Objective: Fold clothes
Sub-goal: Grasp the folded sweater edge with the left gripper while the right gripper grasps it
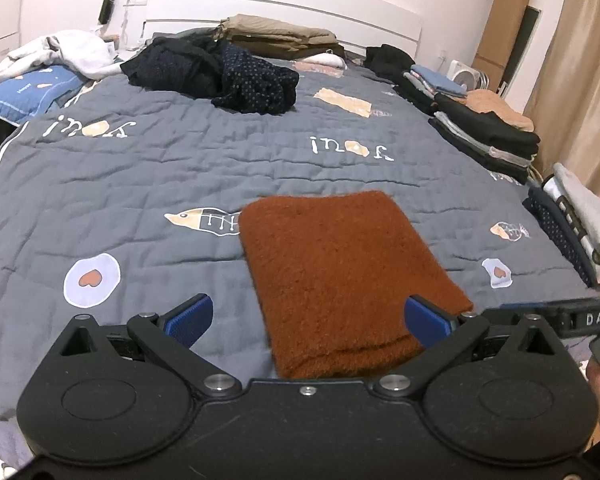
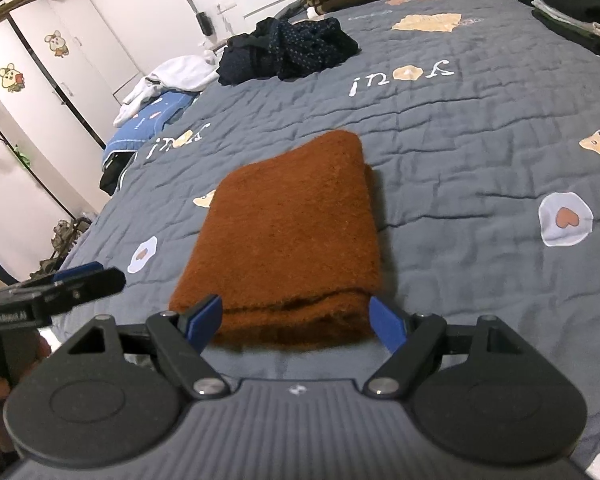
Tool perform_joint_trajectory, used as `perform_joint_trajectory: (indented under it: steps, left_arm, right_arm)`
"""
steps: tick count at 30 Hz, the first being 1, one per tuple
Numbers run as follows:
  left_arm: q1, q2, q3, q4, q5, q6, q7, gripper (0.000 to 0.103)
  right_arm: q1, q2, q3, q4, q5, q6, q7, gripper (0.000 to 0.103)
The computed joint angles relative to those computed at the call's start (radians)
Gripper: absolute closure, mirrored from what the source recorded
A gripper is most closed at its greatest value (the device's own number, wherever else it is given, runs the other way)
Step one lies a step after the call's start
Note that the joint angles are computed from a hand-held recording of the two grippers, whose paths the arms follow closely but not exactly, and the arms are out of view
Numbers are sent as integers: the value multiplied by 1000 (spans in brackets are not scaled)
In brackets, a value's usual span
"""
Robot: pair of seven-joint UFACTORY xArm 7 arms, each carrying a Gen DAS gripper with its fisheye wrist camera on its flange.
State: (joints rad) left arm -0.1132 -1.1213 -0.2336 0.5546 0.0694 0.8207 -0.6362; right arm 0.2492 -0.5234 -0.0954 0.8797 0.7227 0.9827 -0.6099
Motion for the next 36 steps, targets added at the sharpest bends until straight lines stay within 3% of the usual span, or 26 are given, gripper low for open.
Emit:
perform_joint_trajectory:
  steps: [3, 5, 11, 15, 22, 26, 30, 36]
  left_arm:
    - [-2, 11, 12, -5, -11, -18, -6, 0]
    - [-24, -8, 41, -54, -26, -115, 7, 0]
    - [-22, 33, 118, -95, -82, -231, 32, 0]
    - [-28, 90, 203, -112, -136, -294, 73, 0]
    - [-137, 232, 409, -117, -299, -456, 255, 0]
    - [-179, 328, 476, -82, -359, -463, 369, 1]
    - [-225, 399, 533, -63, -437, -465, 470, 1]
    - [-333, 496, 645, -19, -608, -497, 635, 2]
  right_arm:
    - [-3, -8, -8, 0, -4, 11, -6, 23]
    - [4, -1, -30, 8, 22, 41, -22, 23]
    - [-9, 55, -81, 32, 154, 122, -100, 23]
    - [-48, 134, -72, 76, 212, 154, -97, 23]
    - [-121, 250, -39, 135, 272, 183, -92, 23]
    - [-162, 306, -20, 151, 299, 190, -91, 23]
    - [-191, 383, -4, 209, 315, 269, -110, 21]
    - [-217, 422, 43, 221, 333, 250, -80, 17]
